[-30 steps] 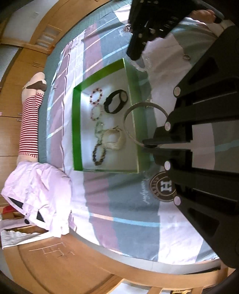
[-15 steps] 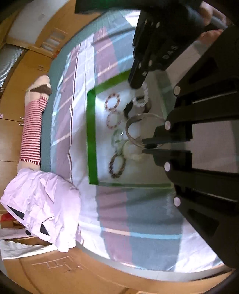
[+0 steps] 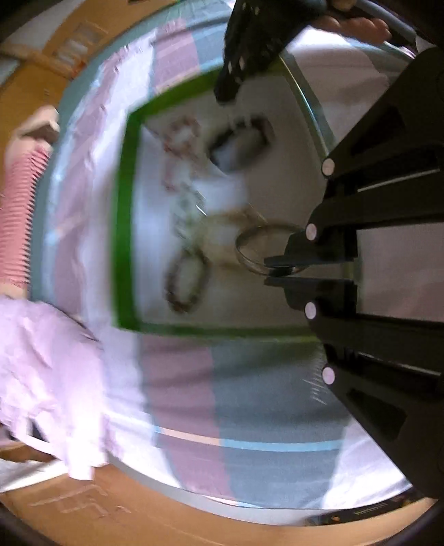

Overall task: Organize jewelry
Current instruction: 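Carry the silver bangle and crystal bracelet toward the green box, then lower both bracelets into the green box and open both tools, then move the right tool to the small gold charm bracelet and grasp it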

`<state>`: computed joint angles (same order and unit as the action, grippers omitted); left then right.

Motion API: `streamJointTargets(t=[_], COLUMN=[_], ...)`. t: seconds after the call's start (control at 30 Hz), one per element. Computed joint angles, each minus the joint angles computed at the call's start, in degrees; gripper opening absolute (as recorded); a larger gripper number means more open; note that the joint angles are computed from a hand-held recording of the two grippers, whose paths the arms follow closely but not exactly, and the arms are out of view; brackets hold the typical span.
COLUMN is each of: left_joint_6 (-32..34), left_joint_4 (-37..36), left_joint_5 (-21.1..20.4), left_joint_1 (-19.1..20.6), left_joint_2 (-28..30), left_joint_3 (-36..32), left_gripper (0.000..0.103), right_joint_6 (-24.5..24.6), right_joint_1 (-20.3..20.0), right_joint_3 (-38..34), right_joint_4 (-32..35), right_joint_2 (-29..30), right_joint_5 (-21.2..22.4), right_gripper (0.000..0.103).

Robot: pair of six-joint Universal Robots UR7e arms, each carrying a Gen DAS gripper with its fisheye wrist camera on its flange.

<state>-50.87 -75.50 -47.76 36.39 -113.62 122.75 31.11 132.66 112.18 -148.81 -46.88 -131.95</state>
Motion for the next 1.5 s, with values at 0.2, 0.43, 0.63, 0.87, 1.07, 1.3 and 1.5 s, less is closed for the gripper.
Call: streamJointTargets(t=[0.2,0.43,0.63,0.87,1.07,1.3,1.5], left_joint_6=[-2.1,-2.9,-0.9,-0.8,-3.3,-13.6,-29.0], left_joint_4=[3.1,5.4,0.7,-1.0,2.1,11.5,25.2], left_joint_5=[0.0,0.5,-2.2,-3.3,-1.7,-3.0,-4.9], left_joint_1=[-0.4,-2.1,-0.7,-1.5,-4.8,-16.3,-33.7], left_joint_2=[-0.9,-0.7,-2.3,-3.1,-3.8,-10.4,-15.9], left_joint_3=[-0.2,-0.1,0.5,0.9,0.8,-1.0,-3.7], left_gripper=[0.005,0.005,0.062,0.073,0.079,0.095,0.101], right_joint_6=[3.5,4.4,4.6,3.7,2.9,8.5,17.2], right_joint_1=[-1.0,-0.6,-0.4,-0.4,1.4,5.6,11.4], right_joint_3=[1.0,0.4,-0.1,0.7,0.6,2.6,5.7], right_joint_4=[4.5,7.1,8.4,5.1,4.6,5.4,5.3], right_joint_2=[-0.6,0.3,0.6,0.1,0.0,-4.2,-8.6], right_joint_5=[-1.6,-2.7,-3.9,-2.2,-3.8,-7.8,-14.8], right_gripper=[0.007,0.007,0.007,0.031,0.056,0.078,0.090])
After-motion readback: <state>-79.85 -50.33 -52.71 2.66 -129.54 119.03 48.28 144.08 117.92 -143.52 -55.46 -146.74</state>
